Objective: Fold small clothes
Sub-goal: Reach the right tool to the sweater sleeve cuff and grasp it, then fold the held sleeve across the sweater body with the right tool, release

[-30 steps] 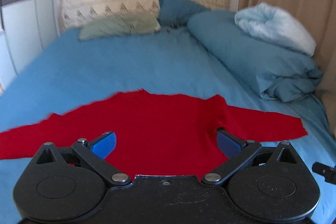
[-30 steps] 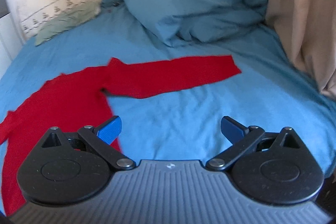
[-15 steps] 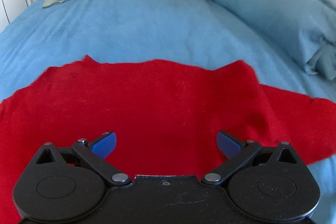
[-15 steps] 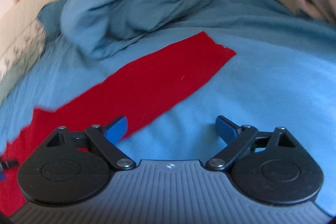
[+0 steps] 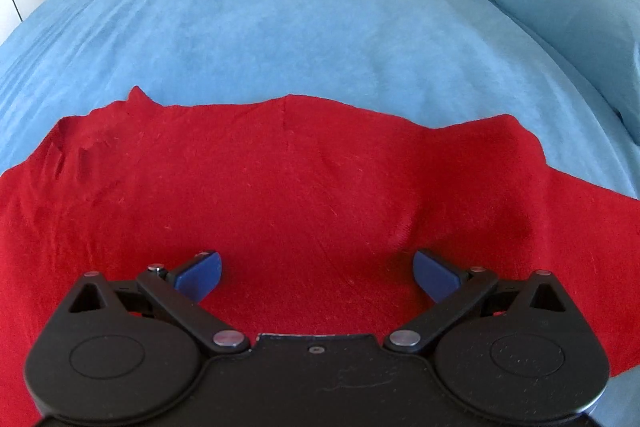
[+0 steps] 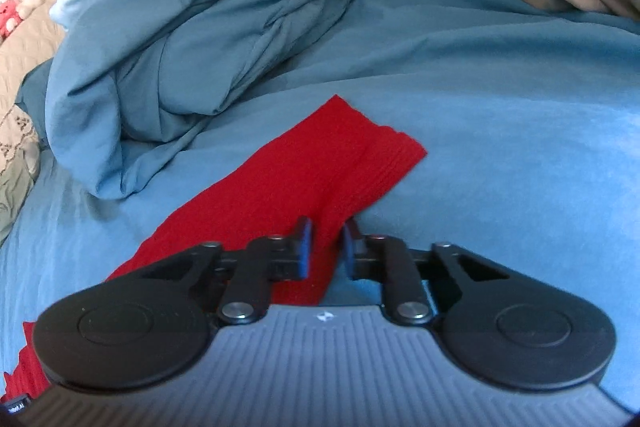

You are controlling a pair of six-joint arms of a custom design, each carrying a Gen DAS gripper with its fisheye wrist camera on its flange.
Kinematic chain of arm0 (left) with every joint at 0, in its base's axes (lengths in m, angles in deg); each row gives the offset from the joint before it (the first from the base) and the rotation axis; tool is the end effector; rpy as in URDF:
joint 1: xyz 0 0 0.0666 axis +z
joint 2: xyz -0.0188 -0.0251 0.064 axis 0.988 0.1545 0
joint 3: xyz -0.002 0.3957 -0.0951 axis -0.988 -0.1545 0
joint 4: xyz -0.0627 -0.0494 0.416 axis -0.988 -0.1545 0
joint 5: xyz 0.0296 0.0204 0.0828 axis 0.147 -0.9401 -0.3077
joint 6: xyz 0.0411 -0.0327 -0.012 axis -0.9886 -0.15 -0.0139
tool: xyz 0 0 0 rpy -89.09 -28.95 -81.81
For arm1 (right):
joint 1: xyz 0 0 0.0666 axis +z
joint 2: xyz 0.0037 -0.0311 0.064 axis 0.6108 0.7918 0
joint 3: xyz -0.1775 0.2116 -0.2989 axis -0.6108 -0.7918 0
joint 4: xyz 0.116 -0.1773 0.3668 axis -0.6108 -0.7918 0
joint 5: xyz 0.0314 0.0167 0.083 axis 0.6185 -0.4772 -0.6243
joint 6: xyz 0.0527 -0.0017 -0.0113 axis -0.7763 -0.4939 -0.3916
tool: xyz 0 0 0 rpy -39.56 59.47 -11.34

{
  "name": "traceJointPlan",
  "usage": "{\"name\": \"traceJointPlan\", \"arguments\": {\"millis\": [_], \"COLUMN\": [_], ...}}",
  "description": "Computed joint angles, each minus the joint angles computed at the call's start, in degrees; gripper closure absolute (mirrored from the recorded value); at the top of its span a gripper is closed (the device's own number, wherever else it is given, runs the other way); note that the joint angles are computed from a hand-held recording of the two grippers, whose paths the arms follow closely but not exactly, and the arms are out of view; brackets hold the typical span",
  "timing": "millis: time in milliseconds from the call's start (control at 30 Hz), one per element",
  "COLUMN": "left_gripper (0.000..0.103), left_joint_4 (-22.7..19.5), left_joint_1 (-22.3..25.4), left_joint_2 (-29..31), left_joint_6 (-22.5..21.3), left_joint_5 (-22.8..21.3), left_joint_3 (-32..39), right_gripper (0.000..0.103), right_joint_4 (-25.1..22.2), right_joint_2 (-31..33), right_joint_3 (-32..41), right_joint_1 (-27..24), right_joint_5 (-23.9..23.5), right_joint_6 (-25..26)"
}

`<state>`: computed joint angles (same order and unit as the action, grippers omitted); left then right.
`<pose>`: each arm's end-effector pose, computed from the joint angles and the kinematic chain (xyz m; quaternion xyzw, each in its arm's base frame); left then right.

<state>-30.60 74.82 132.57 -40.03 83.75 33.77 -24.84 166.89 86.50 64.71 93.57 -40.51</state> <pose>0.6768 -0.0717 0.2886 -0.0179 0.9585 0.0129 0.2844 0.6085 0.2883 0.2630 0.3966 0.8239 0.0303 0.4037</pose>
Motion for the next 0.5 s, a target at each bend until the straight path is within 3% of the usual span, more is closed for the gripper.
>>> {"name": "traceJointPlan", "arguments": {"millis": [67,167,300,400,500], "left_gripper": [0.000,0.000,0.000,0.000,0.000], "left_joint_4": [-1.27,-3.03,2.16,4.55,7.80], "left_joint_1": [0.38,1.15,3.73,7.24,11.85], "left_joint_2": [0.16,-0.18,-5.29,-9.41,-13.65], "left_joint_6": [-1.08,-2.84,-7.44,-9.54,-9.98], "left_joint_5": [0.66,-0.50,-2.21,-0.78,1.88], "left_joint_3": [0.72,1.90,-2.33,-5.22,-9.54], "right_gripper": [0.081,0.081,0.081,0.081,0.081], "right_joint_4": [-0.94,2.45,9.12,13.35,12.06], "right_joint_2": [-0.03,-1.14,0.15,5.16,14.16], "right_joint_3": [1.47,2.99,9.57,19.35,33.79], "right_joint_1": [0.26,1.41,4.10,7.17,10.81], "right_joint_5": [0.26,0.94,-1.31,-7.29,-15.69], "right_joint_6": [1.75,7.11,18.93,28.95,36.91]}}
